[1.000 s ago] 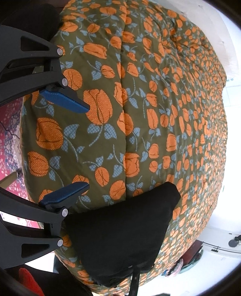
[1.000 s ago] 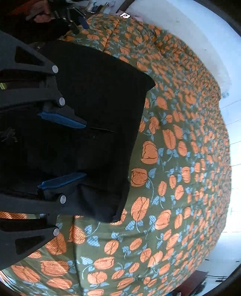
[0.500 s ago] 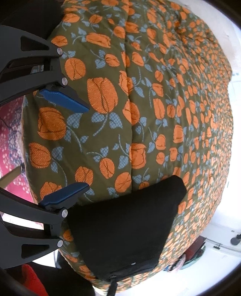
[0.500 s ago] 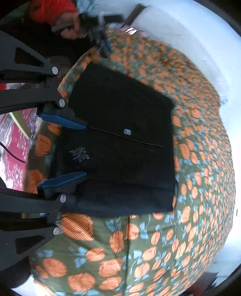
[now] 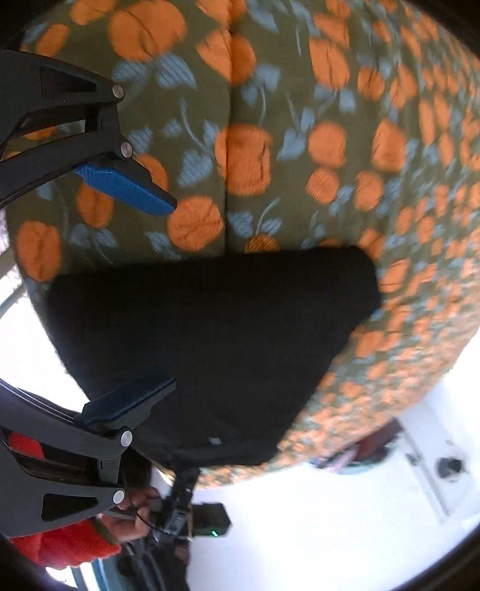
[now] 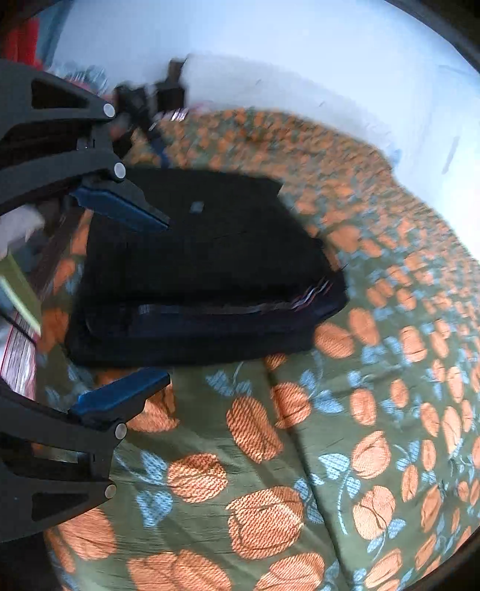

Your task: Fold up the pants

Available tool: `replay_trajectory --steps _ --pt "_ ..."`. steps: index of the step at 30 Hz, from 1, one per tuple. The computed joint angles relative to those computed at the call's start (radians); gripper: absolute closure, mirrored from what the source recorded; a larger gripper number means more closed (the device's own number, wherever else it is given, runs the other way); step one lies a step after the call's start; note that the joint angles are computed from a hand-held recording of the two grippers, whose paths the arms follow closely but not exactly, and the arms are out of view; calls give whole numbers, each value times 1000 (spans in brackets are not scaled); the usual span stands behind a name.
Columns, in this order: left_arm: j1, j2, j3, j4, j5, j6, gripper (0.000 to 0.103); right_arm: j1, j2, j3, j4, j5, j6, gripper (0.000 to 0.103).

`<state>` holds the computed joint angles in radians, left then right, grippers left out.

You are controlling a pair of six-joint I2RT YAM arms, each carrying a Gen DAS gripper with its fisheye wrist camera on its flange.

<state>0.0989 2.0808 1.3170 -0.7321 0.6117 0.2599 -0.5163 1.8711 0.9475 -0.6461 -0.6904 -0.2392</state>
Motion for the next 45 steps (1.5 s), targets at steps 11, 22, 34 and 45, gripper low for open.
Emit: replay_trajectory --steps 11,22,34,45 --pt "-153 -195 -83 39 -104 -38 82 201 -146 -76 78 134 19 66" --pt "-66 -96 440 -17 -188 -13 81 474 -68 337 145 139 264 68" --pt "5 -310 -245 620 -465 11 13 396 32 339 179 487 153 49" --pt "-89 -664 -279 549 -614 -5 2 570 -382 21 247 552 222 0"
